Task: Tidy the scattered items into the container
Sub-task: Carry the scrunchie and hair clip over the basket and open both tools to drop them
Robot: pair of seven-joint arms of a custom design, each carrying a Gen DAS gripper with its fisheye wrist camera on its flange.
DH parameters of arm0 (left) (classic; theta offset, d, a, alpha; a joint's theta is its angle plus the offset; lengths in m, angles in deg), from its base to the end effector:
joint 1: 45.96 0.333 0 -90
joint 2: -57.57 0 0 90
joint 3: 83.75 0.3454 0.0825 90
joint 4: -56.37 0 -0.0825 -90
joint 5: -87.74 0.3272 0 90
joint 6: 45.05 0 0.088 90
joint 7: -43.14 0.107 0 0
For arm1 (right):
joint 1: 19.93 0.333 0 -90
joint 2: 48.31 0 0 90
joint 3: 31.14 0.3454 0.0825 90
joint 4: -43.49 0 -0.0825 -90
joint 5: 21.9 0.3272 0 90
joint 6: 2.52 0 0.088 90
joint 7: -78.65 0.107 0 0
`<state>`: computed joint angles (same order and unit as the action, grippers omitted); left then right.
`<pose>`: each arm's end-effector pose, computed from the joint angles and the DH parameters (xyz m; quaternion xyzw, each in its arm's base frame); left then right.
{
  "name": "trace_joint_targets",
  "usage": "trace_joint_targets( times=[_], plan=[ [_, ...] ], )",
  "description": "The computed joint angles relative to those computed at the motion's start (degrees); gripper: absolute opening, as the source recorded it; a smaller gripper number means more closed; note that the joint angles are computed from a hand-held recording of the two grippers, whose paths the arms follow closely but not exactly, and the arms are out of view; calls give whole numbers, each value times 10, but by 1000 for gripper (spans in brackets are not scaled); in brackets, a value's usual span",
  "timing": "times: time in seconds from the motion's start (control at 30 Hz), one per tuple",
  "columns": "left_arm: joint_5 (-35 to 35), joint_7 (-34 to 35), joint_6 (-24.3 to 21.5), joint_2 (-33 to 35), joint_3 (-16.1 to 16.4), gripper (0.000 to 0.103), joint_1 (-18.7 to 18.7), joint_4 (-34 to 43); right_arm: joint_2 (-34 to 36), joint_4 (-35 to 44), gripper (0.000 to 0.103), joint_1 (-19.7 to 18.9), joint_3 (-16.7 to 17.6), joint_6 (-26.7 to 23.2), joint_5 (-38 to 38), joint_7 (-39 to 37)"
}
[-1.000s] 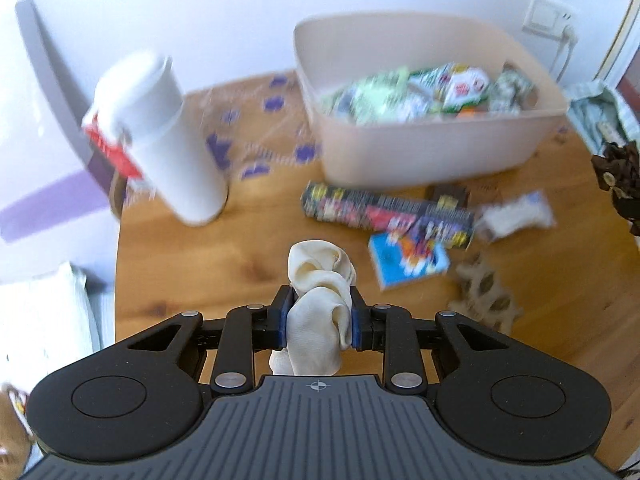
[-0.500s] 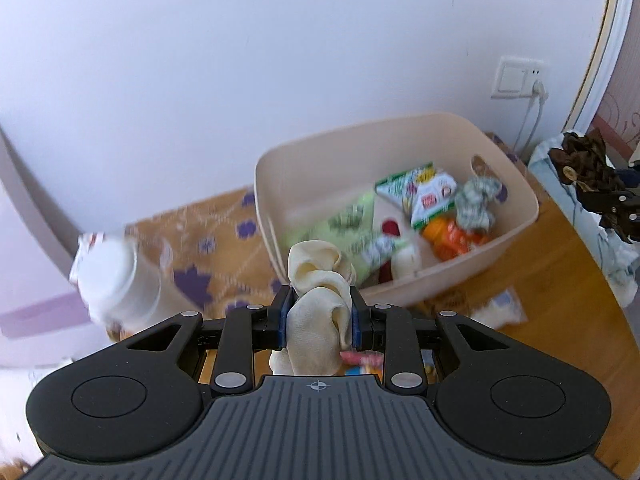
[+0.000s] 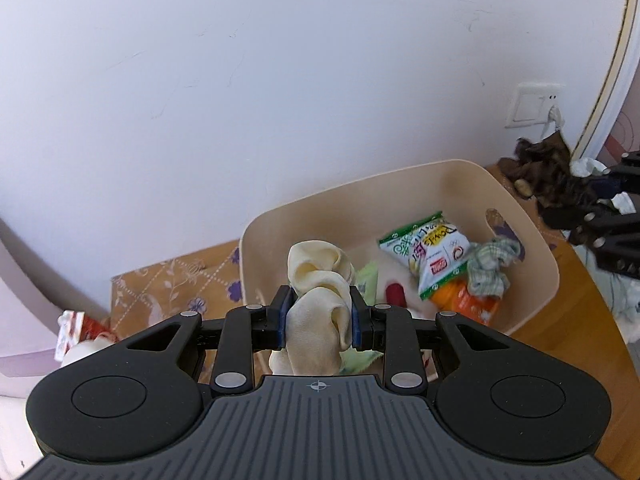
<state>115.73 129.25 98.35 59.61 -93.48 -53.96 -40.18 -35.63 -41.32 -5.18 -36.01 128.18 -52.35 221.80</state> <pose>0.5408 -0.1740 0.6936 -0.4565 0.7826 -0.1914 0.3774 0.6155 0.1024 0.6536 -0.4673 0.8027 -0.3055 0.2099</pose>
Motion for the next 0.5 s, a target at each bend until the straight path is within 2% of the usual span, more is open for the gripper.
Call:
trace_joint_targets(
  times=[0.17,0.3,0.5],
  plan=[
    [1,-4,-20,40,0,28,-6,38,43,37,32,-12,-5,9,44,-20],
    [-5,-7,-48,76,4,28,-11,71,60,36,32,-14,-11,28,82,-10],
    [-6,1,-100,123,9,28,-23,113,102,72,32,-13,-14,10,138,-24]
  ],
)
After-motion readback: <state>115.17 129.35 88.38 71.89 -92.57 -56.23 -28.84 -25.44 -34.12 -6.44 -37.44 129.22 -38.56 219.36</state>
